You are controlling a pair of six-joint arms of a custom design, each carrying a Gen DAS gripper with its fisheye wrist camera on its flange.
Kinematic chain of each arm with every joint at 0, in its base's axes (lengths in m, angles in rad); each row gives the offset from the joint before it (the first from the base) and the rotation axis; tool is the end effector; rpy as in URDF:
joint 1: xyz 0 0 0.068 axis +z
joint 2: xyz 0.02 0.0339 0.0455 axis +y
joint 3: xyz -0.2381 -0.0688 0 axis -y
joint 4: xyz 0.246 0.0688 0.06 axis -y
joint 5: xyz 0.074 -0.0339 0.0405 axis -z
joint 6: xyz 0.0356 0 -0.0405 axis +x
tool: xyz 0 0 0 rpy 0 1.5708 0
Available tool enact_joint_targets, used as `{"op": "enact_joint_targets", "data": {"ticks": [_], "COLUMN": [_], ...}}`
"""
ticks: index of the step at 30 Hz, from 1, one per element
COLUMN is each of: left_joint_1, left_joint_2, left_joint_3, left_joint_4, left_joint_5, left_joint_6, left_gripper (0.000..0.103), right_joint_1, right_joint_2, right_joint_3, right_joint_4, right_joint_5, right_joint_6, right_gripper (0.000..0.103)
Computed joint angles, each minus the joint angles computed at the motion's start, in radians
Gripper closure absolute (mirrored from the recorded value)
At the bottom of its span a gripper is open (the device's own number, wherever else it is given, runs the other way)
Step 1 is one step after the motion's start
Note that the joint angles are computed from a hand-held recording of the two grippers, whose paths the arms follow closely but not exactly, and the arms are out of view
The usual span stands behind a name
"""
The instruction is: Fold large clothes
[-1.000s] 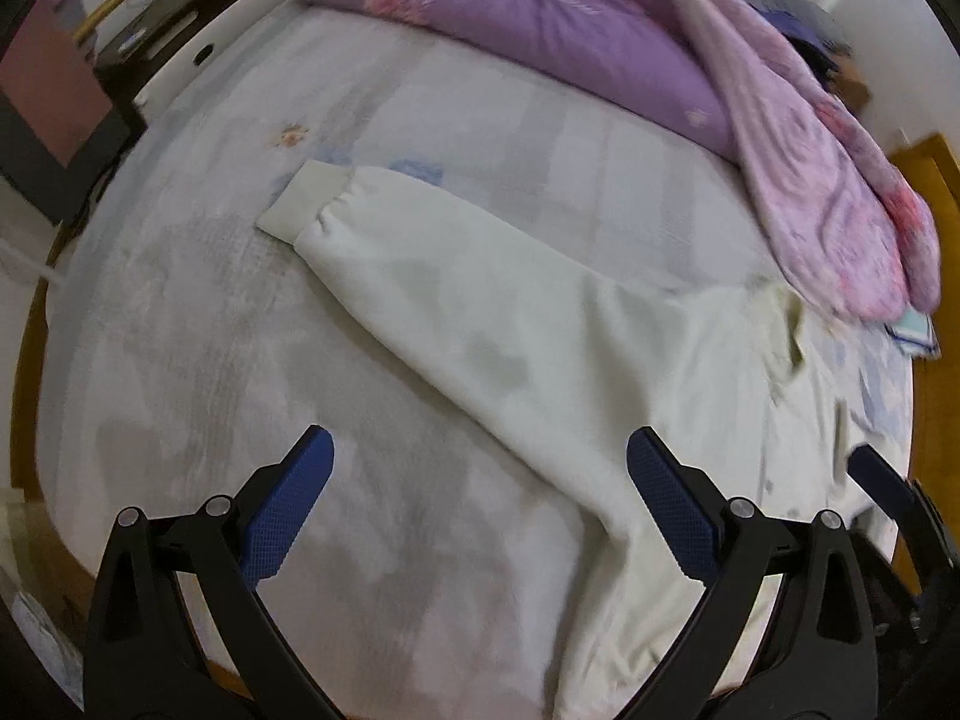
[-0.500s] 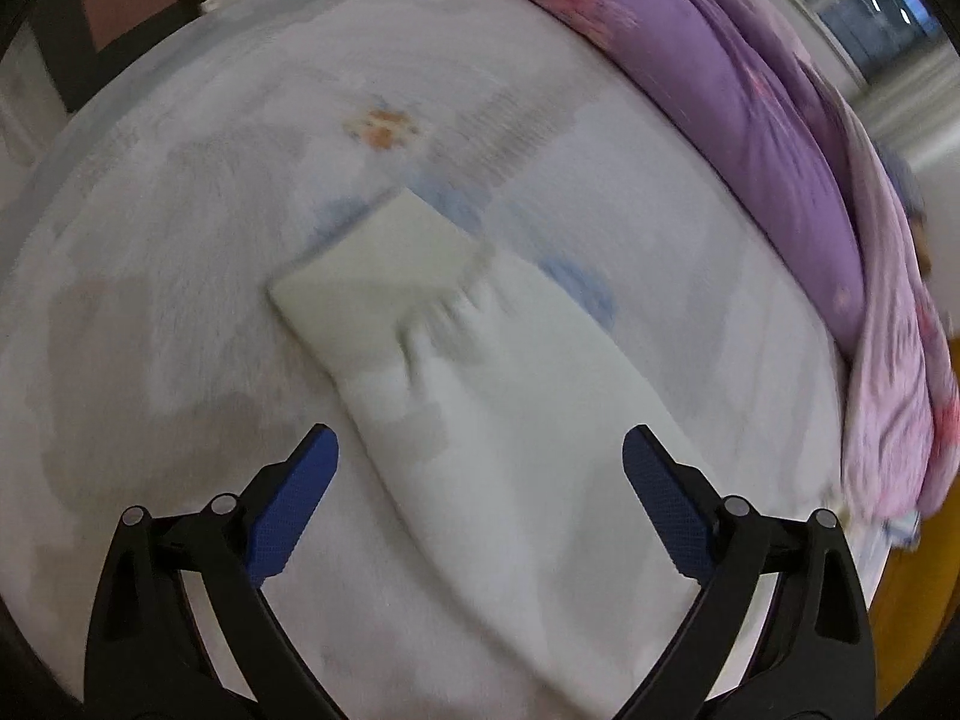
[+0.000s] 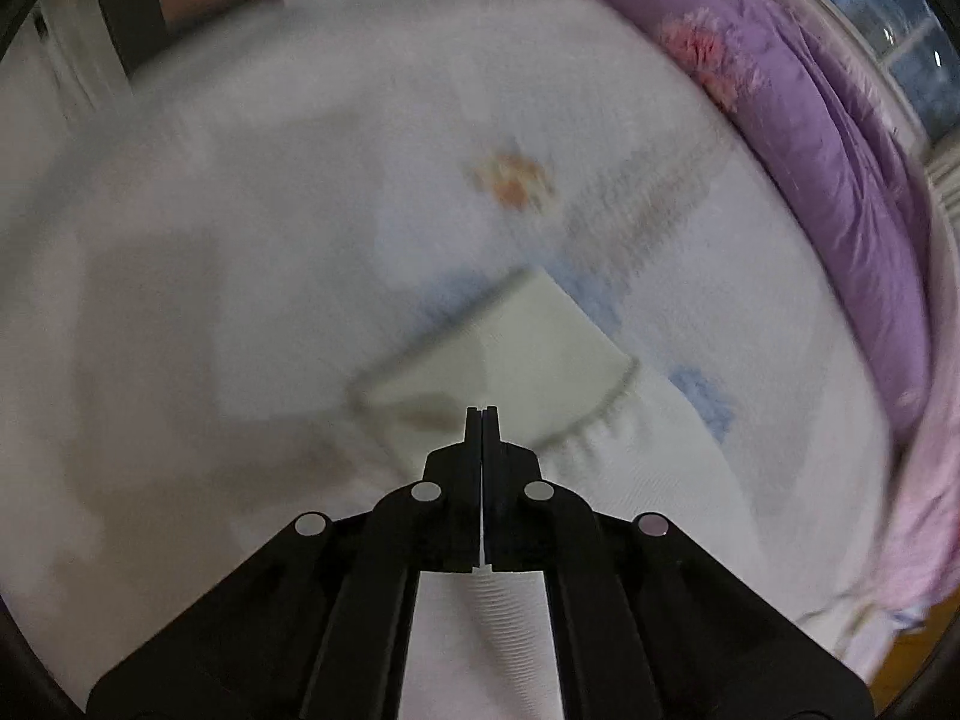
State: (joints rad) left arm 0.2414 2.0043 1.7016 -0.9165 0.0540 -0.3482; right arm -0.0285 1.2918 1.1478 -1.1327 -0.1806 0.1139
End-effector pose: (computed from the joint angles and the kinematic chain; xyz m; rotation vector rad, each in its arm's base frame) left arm 0.3990 0.0963 0.2107 -0.7983 2.6751 -0.1018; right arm 0.2382 -0.0004 0.2621 0.1642 2.8386 0.2752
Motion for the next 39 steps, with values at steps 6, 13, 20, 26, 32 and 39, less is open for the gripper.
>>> {"op": "enact_joint_targets", "data": {"ticks": [6,13,20,26,32,39], "left_joint_1": [0.069,0.131,0.161,0.156,0.193,0.090], "left_joint_2": [-0.002,0.094,0.100,0.047,0.095,0.182], "left_joint_3": [0.077,-0.017,-0.082,-0.044,-0.098,0.087], "left_joint_4": [-0.107,-0.041,0.100,-0.087,0.011,-0.048], "left_joint_5": [0.127,0.437,0.635,0.515,0.577,0.379], "left_joint_6": [0.041,-0.076,-0.236,-0.128,-0.170,0.000], "left_gripper": [0.103,0.085,0.031,0.034,0.036,0.088], "right_joint_1": [-0.026,-0.016,-0.001,-0.004,-0.002,-0.022], "right_joint_2": [0.021,-0.016,-0.040,-0.054,-0.062,-0.057], "right_joint_3": [-0.020,-0.069,-0.109,-0.123,-0.143,-0.180], "right_joint_4": [-0.021,-0.021,-0.025,-0.039,-0.016,0.016], "right_joint_5": [-0.022,-0.032,-0.031,-0.040,-0.054,-0.066], "right_joint_6": [-0.011,0.017,0.029,0.012,0.032,0.018], "right_gripper": [0.056,0.056,0.056,0.056,0.056,0.056]}}
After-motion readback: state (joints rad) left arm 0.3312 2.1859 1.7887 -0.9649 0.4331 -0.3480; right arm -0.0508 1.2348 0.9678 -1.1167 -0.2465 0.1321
